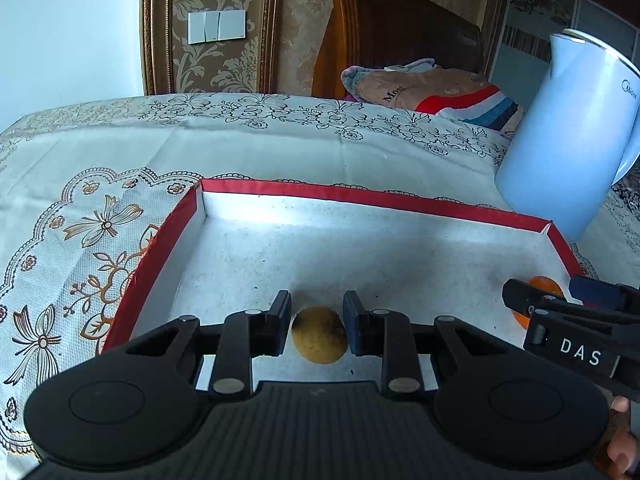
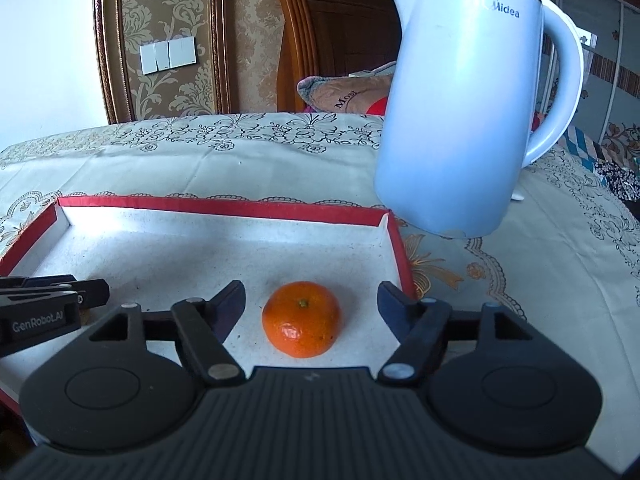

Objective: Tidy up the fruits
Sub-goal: 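Open the right tool releasing the tangerine while the left tool releases the brown fruit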

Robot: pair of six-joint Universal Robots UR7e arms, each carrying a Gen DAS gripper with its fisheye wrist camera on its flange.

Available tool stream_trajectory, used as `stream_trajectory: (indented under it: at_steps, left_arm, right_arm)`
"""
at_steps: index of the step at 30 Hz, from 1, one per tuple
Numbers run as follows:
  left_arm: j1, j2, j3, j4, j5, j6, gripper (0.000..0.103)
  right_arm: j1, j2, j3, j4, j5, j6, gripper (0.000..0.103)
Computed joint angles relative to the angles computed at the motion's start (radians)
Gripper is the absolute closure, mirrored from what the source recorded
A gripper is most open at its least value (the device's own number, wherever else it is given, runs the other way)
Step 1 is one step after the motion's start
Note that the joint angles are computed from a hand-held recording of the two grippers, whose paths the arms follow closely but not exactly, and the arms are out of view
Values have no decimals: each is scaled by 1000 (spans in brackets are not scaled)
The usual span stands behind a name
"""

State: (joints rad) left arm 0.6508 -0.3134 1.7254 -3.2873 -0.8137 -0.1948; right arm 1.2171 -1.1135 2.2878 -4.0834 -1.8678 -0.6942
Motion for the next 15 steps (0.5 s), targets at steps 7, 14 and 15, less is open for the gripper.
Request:
stream_trajectory:
  at_steps: [7,14,15]
  left_arm:
    - [-17,-2,42,-126,33,42,76]
    - [-42,-14,106,-249,78,77,76]
    - [-45,-18,118,-264,78,78,76]
  right_arm:
    - [-15,-10,24,-24,37,15,26]
    - [-37,-35,59,-38,87,38,20]
    - [-41,-38,66,-46,91,41,19]
